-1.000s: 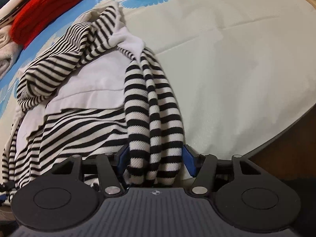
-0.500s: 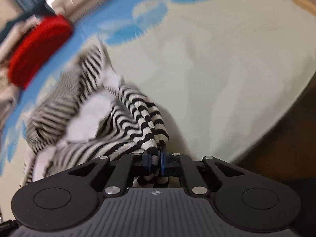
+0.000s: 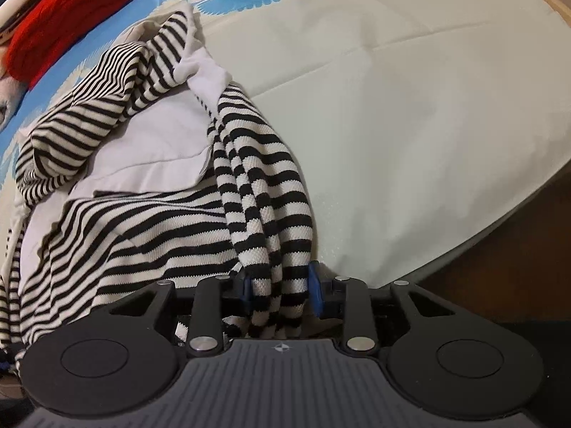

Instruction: Fold small clothes

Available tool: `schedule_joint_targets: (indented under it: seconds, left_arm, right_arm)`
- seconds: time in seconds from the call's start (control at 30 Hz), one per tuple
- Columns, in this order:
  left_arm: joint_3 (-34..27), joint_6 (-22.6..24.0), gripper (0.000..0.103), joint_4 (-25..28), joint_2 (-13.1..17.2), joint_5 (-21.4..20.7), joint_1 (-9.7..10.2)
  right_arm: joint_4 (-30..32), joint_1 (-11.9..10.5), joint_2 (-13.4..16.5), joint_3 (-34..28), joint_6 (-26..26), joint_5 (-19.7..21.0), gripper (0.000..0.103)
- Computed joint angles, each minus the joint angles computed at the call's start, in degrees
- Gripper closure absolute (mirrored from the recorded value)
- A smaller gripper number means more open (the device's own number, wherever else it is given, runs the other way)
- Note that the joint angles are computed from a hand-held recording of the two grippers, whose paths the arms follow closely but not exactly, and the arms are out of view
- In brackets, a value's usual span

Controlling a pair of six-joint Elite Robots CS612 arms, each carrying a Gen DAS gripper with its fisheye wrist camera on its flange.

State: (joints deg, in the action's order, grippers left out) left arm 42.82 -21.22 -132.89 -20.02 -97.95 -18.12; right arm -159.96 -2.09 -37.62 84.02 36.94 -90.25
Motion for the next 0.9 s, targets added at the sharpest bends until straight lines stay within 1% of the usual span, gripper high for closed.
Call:
schedule_joint_targets:
  seconds: [0.13,0.3,0.47,0.53,0.57,0.6,0.63,0.67,0.73,0.83,0.9]
  left_arm:
    - [0.5,0.0,0.059,-0.2,-0.4,0.6,-0.10]
    - [1.0,0.1,0.054,0.3,-0.7,1.2,-0.07]
    - [1.0,0.2,0.054,0.5,-0.7,1.0,0.01]
    - [1.1,0.7,0.060,0.3,-0.7,0.9,-0.01]
    - [1.2,1.1,0.073,0.0,-0.7,0.5,0.00]
    - [1.3,1.4,0.082,-0.4,-0.7,-0.1,0.03]
    - [1.5,1.6,0.085,-1.0,-0.8,-0.3,-0.03]
    - [1.7,2.0,0.089,-1.4,-0.9,-0.3,-0.05]
    - [1.8,1.8,0.091,-2.4,-1.0,-1.0,0.11]
    - [2.5,1.1,0.092,-4.4,-1.5,-2.2,0.41]
    - [3.1,1.9,0.092,-6.2,-2.1,-3.2,0.57]
  right_arm:
    - [-0.3,0.0,0.0,0.1,-0.4,0.0,0.071]
    - [-0.2,0.0,-0.1,0.2,-0.6,-0.1,0.071]
    - [0.3,0.3,0.0,-0.1,-1.7,-0.7,0.071]
    - [0.3,0.4,0.0,-0.1,-2.0,-0.9,0.071]
    - [0.3,0.4,0.0,-0.1,-2.1,-0.9,0.071]
    - [0.2,0.4,0.0,-0.1,-2.2,-0.9,0.072]
    - [-0.2,0.4,0.0,0.0,-2.3,-0.7,0.078]
    - [-0.8,0.3,0.0,0.2,-2.4,-0.4,0.089]
    - [-2.1,0.4,-0.1,0.5,-2.7,-0.4,0.094]
    - [-5.0,0.4,-0.5,1.2,-2.4,-1.1,0.095]
    - [-7.7,0.1,-1.2,2.3,-1.2,-0.3,0.095]
